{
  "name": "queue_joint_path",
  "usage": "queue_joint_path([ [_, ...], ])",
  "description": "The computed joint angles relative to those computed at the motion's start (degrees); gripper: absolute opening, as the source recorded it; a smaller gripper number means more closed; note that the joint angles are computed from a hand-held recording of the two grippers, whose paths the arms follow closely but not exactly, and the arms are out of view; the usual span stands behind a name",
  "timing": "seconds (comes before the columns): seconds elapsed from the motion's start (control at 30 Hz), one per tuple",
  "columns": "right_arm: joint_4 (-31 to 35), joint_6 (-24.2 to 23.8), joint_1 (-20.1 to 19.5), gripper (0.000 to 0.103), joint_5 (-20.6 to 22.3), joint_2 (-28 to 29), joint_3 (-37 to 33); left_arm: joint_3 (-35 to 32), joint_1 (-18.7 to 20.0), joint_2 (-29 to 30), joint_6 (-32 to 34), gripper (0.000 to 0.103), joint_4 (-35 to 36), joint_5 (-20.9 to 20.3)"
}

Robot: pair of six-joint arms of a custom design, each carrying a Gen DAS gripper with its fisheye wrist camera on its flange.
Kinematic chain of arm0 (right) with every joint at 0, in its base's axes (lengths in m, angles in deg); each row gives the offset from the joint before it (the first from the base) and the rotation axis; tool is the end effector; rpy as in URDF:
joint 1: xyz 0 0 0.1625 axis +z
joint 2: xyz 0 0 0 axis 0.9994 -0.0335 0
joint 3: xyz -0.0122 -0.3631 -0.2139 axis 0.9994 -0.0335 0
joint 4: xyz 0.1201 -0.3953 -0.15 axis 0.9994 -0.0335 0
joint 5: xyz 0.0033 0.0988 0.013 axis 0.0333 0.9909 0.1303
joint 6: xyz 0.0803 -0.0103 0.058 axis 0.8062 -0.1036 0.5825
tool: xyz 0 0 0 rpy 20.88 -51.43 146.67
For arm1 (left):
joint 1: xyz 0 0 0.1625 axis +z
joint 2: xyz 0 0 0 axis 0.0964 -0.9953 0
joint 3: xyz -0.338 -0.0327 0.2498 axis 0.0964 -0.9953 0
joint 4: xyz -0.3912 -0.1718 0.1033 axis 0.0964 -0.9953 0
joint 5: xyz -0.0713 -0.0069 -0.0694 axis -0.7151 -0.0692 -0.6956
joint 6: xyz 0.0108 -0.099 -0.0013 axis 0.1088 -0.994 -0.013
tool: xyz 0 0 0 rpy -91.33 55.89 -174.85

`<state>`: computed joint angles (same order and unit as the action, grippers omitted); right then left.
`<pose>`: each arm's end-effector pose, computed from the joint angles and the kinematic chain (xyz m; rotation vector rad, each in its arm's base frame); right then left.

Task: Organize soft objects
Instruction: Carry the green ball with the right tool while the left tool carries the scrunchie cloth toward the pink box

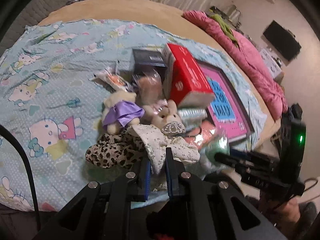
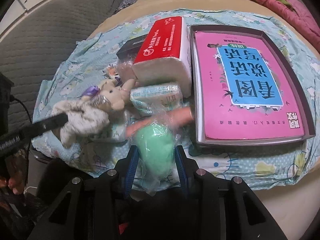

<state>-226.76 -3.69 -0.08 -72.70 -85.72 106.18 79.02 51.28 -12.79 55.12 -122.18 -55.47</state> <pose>0.0776 -0.6823 0.1744 0.5589 -2.6684 0.3165 -0.1976 -0.6460 0.0906 0.1515 2.6507 -0.6198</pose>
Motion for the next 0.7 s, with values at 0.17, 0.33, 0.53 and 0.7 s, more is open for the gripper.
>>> queue_joint_path([
  [0.17, 0.93, 0.71, -0.18, 0.038, -0.35, -0.18, 0.11, 0.69, -0.4, 0.52, -0.07, 0.013, 1.45, -0.69],
  [0.33, 0.41, 0.65, -0.29, 0.039, -0.06, -0.9, 0.7, 2.12, -1.46, 0.12, 0.45, 0.013, 0.86, -0.42],
  [0.53, -2.21, 0.08, -0.15, 0.038, 1.08, -2.13, 1.78, 2.58, -2.26, -0.1, 3.14, 0.013, -1.96, -0.93],
  [0.7, -3.84, 0.31, -0.39, 0.038, 2.47, -3.19, 2.11, 2.19, -2.72, 0.07, 4.38, 0.013, -3.09, -1.59],
])
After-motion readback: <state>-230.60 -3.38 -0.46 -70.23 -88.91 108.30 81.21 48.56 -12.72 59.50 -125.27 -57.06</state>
